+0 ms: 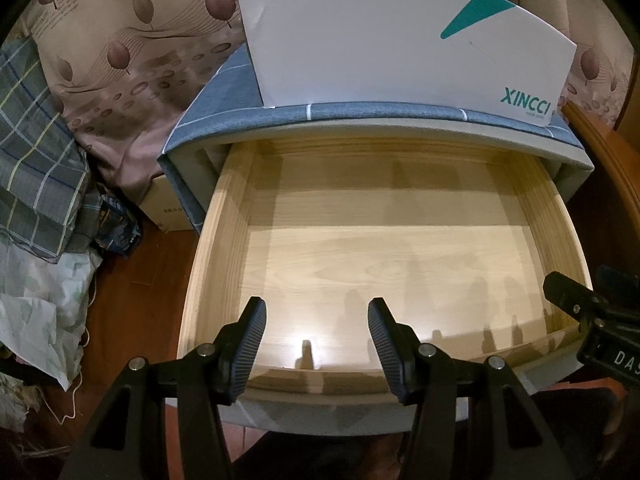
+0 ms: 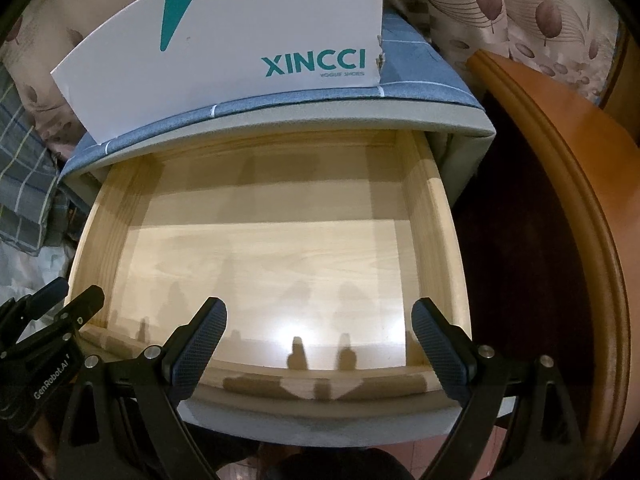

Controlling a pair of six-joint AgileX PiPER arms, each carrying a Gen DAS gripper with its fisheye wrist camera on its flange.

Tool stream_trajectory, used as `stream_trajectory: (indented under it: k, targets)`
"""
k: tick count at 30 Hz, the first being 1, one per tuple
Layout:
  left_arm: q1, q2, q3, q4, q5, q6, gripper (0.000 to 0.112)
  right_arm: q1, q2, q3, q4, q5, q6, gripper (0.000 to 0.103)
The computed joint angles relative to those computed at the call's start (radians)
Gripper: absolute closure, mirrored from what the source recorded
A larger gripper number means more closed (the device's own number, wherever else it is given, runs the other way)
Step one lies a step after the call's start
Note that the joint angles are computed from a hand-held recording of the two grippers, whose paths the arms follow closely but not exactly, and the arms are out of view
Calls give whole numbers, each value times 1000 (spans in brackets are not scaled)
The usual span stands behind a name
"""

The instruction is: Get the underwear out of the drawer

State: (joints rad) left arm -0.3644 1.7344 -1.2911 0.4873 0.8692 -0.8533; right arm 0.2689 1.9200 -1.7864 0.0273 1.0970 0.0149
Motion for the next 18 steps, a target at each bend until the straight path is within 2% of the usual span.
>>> stream_trajectory:
  k: [18]
  targets:
    - [1, -9, 10, 6, -11, -2, 58, 1, 7, -10, 1, 9, 5, 11]
